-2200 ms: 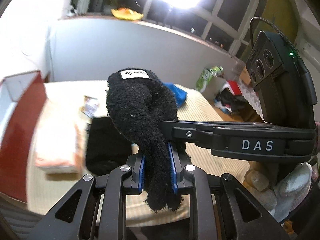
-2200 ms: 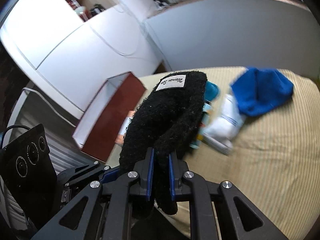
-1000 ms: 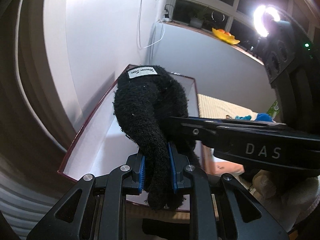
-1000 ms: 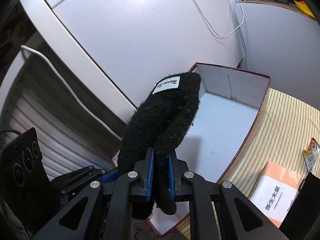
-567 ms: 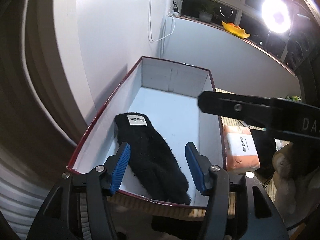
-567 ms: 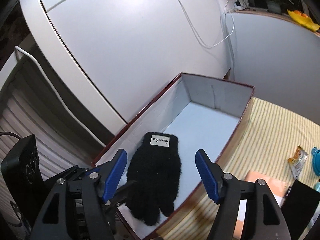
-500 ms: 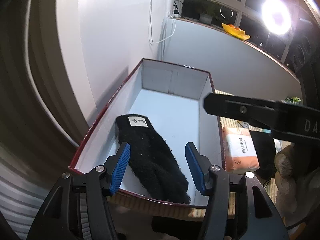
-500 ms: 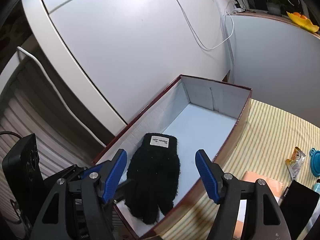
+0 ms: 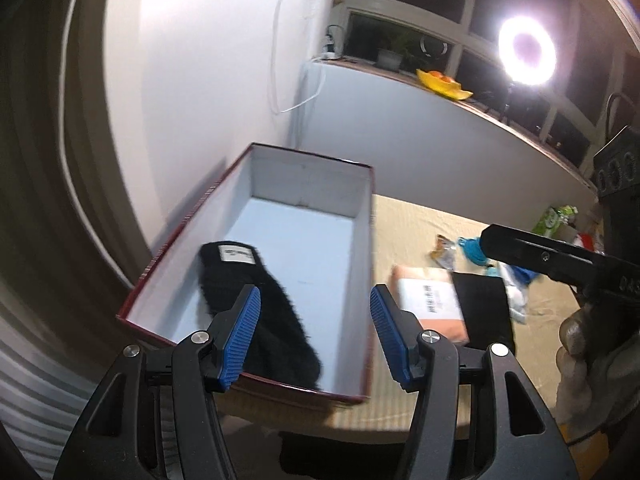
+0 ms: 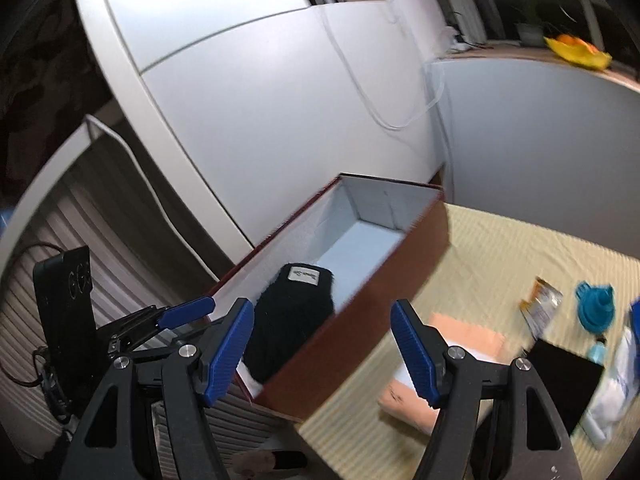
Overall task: Organize soft objects
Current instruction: 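Open the right gripper to drop the glove into the shoebox, then move the right gripper to the blue fleece hat and close on it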
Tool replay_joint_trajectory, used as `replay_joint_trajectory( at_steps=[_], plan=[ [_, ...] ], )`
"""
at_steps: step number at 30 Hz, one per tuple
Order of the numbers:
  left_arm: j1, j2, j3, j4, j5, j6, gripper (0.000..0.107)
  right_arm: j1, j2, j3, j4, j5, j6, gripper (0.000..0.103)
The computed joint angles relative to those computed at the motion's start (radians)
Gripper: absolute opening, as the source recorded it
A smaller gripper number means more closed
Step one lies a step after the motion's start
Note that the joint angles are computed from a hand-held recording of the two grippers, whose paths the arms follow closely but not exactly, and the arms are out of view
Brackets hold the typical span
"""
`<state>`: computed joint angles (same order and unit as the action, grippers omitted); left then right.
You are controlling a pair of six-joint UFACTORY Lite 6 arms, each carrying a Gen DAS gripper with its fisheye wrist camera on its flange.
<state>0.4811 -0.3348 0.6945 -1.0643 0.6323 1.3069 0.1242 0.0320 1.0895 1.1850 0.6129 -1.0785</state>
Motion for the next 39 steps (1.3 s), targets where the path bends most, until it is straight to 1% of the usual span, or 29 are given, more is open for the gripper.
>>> replay_joint_trajectory(
  at_steps=[1, 3, 4, 5, 8, 10, 13, 16, 18, 21, 22, 23, 25, 26, 27, 28, 31, 33, 34, 36, 39],
  plan=[
    [-0.015, -0.032, -0.022, 0.001, 0.006, -0.007, 0.057, -0.040, -0.025, -0.027, -0.001, 0.028, -0.013, 0.068],
    [-0.040, -0.069, -0.044, 0.008, 0.008, -0.027, 0.057, -0.108, -0.058, -0.061, -0.023, 0.075, -0.037, 0.071],
    [-0.057, -0.090, -0.056, 0.013, 0.009, -0.043, 0.057, -0.150, -0.082, -0.085, -0.040, 0.091, -0.046, 0.076],
    [-0.080, -0.112, -0.069, 0.018, 0.008, -0.061, 0.057, -0.200, -0.107, -0.113, -0.048, 0.109, -0.059, 0.077],
    [-0.171, -0.157, -0.094, 0.041, -0.016, -0.125, 0.057, -0.345, -0.135, -0.142, -0.083, 0.184, -0.075, 0.077],
    [-0.249, -0.171, -0.099, 0.059, -0.050, -0.180, 0.057, -0.453, -0.134, -0.142, -0.101, 0.238, -0.096, 0.077],
    [-0.409, -0.163, -0.093, 0.093, -0.128, -0.283, 0.057, -0.609, -0.103, -0.114, -0.121, 0.307, -0.140, 0.077],
    [-0.594, -0.100, -0.053, 0.129, -0.229, -0.395, 0.057, -0.752, -0.031, -0.046, -0.141, 0.385, -0.183, 0.077],
    [-0.689, -0.055, -0.028, 0.131, -0.284, -0.437, 0.057, -0.824, 0.016, 0.001, -0.156, 0.422, -0.227, 0.077],
    [-0.841, 0.087, 0.061, 0.076, -0.364, -0.453, 0.057, -0.887, 0.088, 0.076, -0.193, 0.441, -0.242, 0.077],
    [-0.870, 0.114, 0.079, 0.073, -0.377, -0.463, 0.057, -0.913, 0.128, 0.114, -0.200, 0.460, -0.242, 0.077],
    [-0.918, 0.175, 0.126, 0.066, -0.401, -0.475, 0.057, -0.937, 0.175, 0.161, -0.208, 0.476, -0.236, 0.077],
    [-1.002, 0.289, 0.225, 0.145, -0.447, -0.581, 0.057, -0.961, 0.221, 0.210, -0.215, 0.458, -0.233, 0.077],
    [-1.028, 0.338, 0.272, 0.195, -0.452, -0.639, 0.057, -0.971, 0.255, 0.251, -0.221, 0.443, -0.236, 0.077],
    [-1.057, 0.412, 0.346, 0.286, -0.449, -0.739, 0.057, -0.981, 0.287, 0.289, -0.228, 0.442, -0.237, 0.077],
    [-1.070, 0.452, 0.388, 0.337, -0.443, -0.797, 0.057, -0.989, 0.331, 0.344, -0.240, 0.444, -0.230, 0.077],
    [-1.107, 0.667, 0.635, 0.504, -0.362, -0.982, 0.057, -1.010, 0.488, 0.540, -0.271, 0.452, -0.145, 0.077],
    [-1.116, 0.786, 0.783, 0.560, -0.314, -1.050, 0.057, -1.026, 0.600, 0.685, -0.285, 0.483, -0.075, 0.077],
    [-1.117, 0.841, 0.856, 0.582, -0.284, -1.076, 0.057, -1.029, 0.675, 0.788, -0.302, 0.501, -0.026, 0.077],
    [-1.127, 0.924, 0.965, 0.640, -0.256, -1.144, 0.057, -1.024, 0.805, 0.975, -0.335, 0.535, 0.051, 0.077],
    [-1.149, 1.106, 1.218, 0.749, -0.157, -1.247, 0.057, -1.012, 1.000, 1.266, -0.380, 0.583, 0.160, 0.077]
  ],
)
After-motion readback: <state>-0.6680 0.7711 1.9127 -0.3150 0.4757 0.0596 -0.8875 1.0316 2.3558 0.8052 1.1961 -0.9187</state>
